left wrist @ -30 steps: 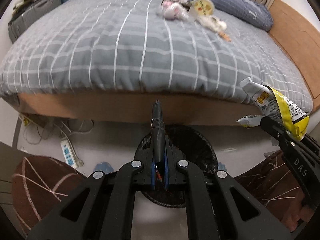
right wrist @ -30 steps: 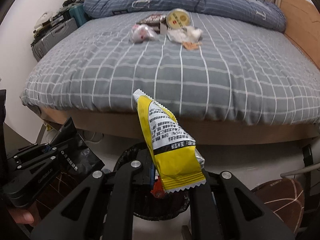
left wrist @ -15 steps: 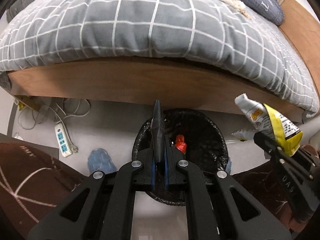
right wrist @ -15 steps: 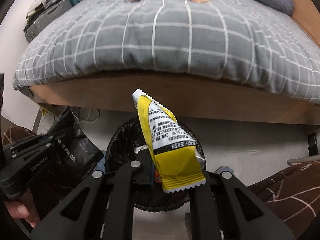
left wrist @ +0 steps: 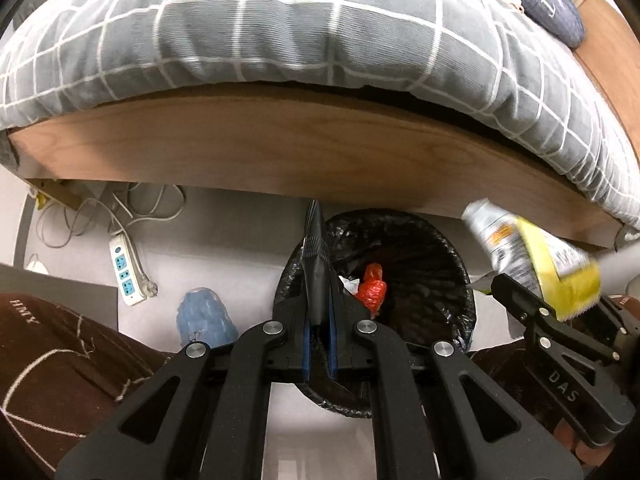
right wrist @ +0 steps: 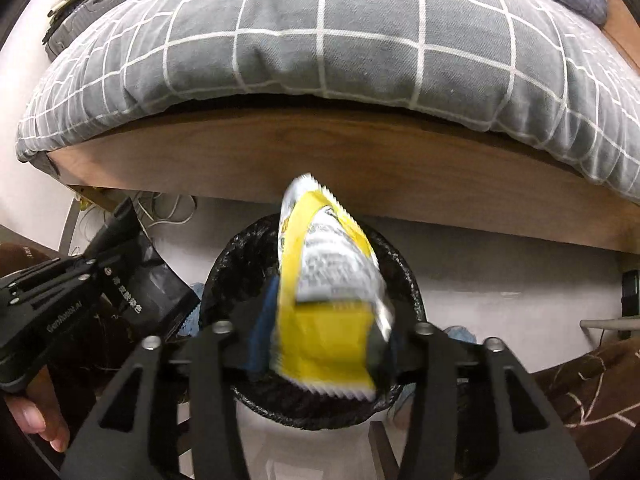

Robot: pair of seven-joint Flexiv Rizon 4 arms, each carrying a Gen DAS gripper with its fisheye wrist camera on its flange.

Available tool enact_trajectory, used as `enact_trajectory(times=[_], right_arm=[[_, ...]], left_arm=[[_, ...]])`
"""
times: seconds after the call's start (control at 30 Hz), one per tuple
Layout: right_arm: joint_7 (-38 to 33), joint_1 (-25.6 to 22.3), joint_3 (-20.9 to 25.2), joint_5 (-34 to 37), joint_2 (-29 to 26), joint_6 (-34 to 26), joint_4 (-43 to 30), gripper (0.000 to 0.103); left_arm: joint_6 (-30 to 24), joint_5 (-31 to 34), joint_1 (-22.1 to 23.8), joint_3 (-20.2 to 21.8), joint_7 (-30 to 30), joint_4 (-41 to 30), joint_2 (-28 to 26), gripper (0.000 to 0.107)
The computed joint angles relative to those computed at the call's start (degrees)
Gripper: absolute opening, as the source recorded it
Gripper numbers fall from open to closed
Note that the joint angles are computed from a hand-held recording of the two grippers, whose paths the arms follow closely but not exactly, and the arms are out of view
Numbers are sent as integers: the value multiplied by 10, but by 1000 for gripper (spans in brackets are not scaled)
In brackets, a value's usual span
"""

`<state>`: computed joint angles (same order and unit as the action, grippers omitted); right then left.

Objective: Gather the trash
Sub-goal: 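Open the right tool over the bin while the left tool drops the sachet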

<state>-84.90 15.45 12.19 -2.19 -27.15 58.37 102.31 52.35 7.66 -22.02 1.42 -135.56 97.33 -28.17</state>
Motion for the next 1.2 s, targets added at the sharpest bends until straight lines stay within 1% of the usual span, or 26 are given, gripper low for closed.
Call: enact_trajectory(times=[0.17,0.23,0.37,0.53,0.73,0.9,0.93,0.97,1.0,1.03,1.07,1.13,1.2], right_arm=[[-5,-12,-7,-1,2,20,2,74],[-12,-19,-6,2,2,21,-1,79],[-8,-28,-19,-5,9,39,12,90],[28,-24,-41,-34,10,49,26,95],[51,-34,-53,-52,3,49,28,95],[67,-39,-54,-61,-1,60,29,95],[68,-40,-53,-62,-2,61,28,95],[69,-41,-54,-64,-1,60,27,95],[71,-40,-54,-66,-1,62,28,95],[71,-41,-53,-67,0,62,28,95],[71,-42,-53,-69,2,60,27,95],[76,-40,-57,-76,10,61,28,95],[75,-41,-58,-81,15,69,29,95]], left_arm=[[0,1,-3,-5,13,-26,-20,5],[6,-3,-4,-8,21,-33,-28,5],[2,-8,-13,-11,37,-69,-54,5],[-6,-21,-23,-13,55,-112,-87,5],[-5,-22,-38,-6,62,-148,-113,5],[-23,-15,-51,4,57,-171,-121,8],[-24,-16,-50,3,56,-172,-121,13],[-24,-15,-50,4,54,-170,-120,24],[-19,-12,-50,5,52,-166,-118,32],[-18,-4,-56,12,43,-166,-115,50],[-16,4,-61,18,36,-165,-112,64],[-20,19,-67,26,24,-168,-108,73],[-21,30,-69,29,17,-167,-102,78]])
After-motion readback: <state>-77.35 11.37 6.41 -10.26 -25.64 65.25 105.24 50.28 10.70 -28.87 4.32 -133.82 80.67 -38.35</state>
